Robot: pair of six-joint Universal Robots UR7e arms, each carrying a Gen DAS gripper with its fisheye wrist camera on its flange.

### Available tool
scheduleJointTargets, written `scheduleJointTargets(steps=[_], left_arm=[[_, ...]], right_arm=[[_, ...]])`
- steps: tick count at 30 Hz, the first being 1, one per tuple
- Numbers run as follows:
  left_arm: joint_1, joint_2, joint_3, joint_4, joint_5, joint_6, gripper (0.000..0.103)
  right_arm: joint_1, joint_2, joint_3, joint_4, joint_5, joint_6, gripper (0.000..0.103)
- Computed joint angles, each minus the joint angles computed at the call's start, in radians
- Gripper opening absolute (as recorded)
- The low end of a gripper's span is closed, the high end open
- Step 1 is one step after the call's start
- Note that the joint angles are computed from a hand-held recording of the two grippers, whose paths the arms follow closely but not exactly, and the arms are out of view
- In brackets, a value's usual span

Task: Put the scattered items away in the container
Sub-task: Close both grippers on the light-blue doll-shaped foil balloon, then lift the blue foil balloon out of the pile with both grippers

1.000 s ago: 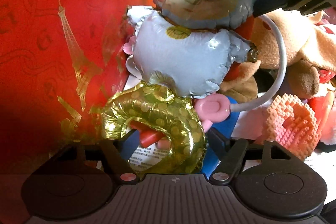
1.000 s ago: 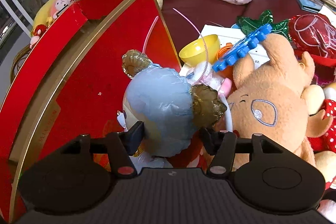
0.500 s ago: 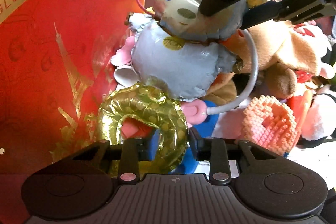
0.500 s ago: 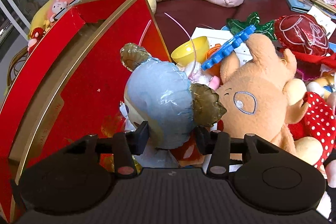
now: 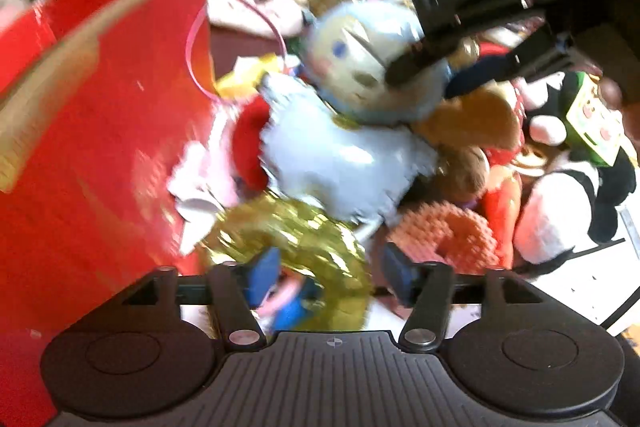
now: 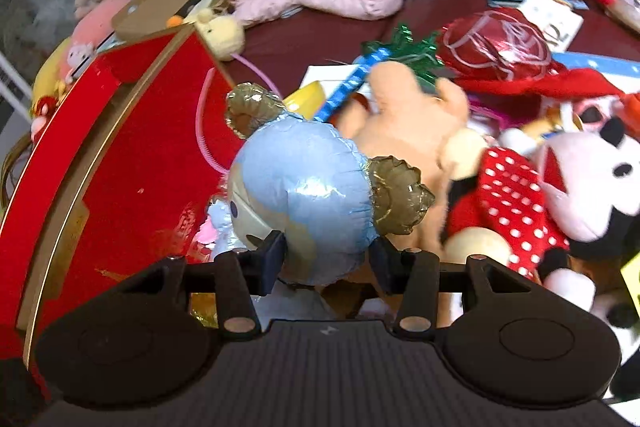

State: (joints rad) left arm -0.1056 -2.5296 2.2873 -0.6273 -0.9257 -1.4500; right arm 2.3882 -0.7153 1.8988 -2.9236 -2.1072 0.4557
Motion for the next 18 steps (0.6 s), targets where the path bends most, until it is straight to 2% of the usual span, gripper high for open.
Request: scheduleJointTargets(steps=[2,3,5,8,10,11,14,16,18], left_arm=[[-0.096,-0.013,-0.027,0.116,-0.036,-0.093,0.082],[-0.114,-0.004,-0.035,0.137,-0.046,-0.11,0.083],[-0.087,0.013,-0.04,0.144,-0.004,-0.083,0.087],[-0.001,0.055,-0.022,0.084,0.088,0.022,0.093],[0.085,0.077,0.005,-0.022,0.166,0.132,0.095],[0.139,0.084,0.02,-0.113,0.198,0.225,0.1],[0.283,0.127,0.069,-0.35,0.244,0.453,0.102],[0.346,0.165,0.095,-0.441,0.268,0.537,0.102],[0.376,0.184,0.108,-0.496,0.283,0.582,0.101]], right_arm=[[0.002,0.0,0.0,-0.002,-0.006,-0.004,0.053],[0.003,0.002,-0.002,-0.003,-0.009,-0.006,0.054],[0.0,0.002,-0.002,-0.008,-0.01,-0.009,0.056],[-0.002,0.004,-0.003,-0.014,-0.008,-0.008,0.057],[-0.002,0.001,0.001,-0.018,-0.008,-0.012,0.057],[-0.002,0.0,0.004,-0.019,-0.009,-0.013,0.057],[-0.003,-0.003,0.002,-0.015,-0.006,-0.007,0.057],[-0.004,-0.006,0.002,-0.014,-0.005,-0.014,0.058],[-0.005,-0.005,0.003,-0.017,-0.005,-0.02,0.061]])
